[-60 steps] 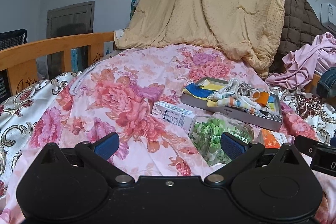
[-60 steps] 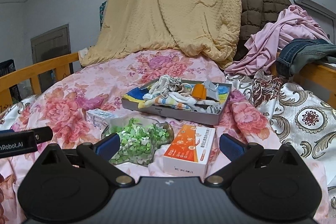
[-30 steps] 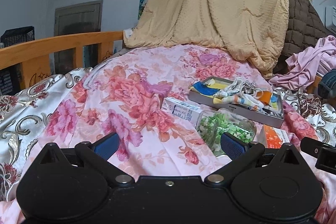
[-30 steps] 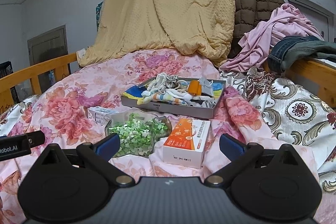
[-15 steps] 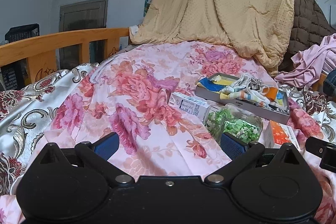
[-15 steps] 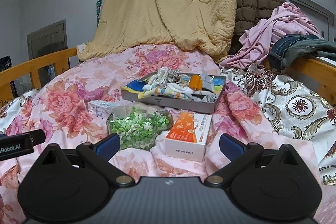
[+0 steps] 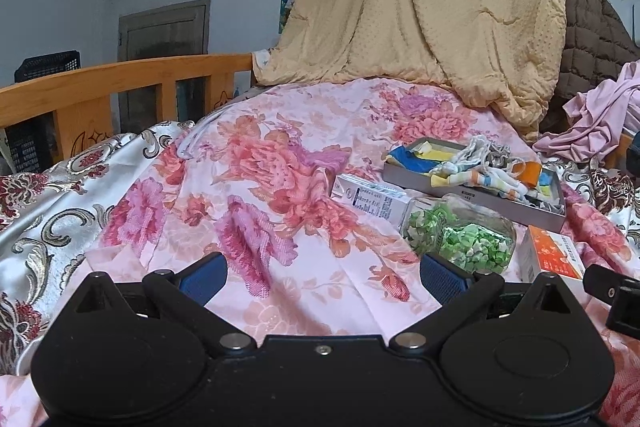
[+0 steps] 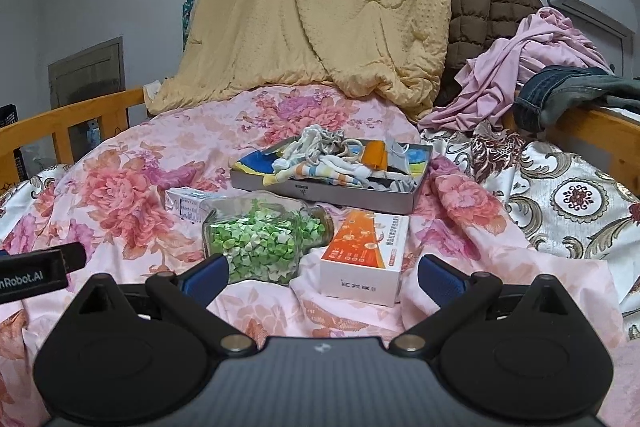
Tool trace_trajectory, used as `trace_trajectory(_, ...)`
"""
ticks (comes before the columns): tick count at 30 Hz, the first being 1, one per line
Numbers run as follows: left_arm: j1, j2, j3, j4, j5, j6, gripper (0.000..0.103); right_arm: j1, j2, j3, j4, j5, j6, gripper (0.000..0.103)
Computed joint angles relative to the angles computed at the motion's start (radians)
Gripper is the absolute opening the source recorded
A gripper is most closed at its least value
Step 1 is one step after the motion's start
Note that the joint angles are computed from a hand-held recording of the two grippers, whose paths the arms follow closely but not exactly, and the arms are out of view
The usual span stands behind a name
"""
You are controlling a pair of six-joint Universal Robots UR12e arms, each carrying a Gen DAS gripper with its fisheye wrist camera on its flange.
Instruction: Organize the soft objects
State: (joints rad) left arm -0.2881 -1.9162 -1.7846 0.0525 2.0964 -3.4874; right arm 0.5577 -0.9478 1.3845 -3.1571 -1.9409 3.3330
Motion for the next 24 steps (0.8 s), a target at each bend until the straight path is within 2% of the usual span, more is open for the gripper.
trace_trajectory(7,0.003,-0.015,0.002,0.013,-0.005,0.012,0.102,0.009,0.018,-0.015,-0.010,-0.062,-0.009,0.103)
trace_trajectory(14,0.007,-0.026,0.001,0.044,-0.003,0.008,0.102,0.010,0.030,-0.020,-0.038,-0.073,-0.019,0.103)
trace_trajectory(19,0.003,-0.038,0.004,0.095,0.004,0.060,0.102,0.005,0.032,-0.021,-0.035,-0.065,0.018,0.103)
trace_trajectory(24,-0.005,-0.059,0.011,0.172,0.024,0.145,0.102,0.003,0.032,-0.021,-0.023,-0.069,0.037,0.103)
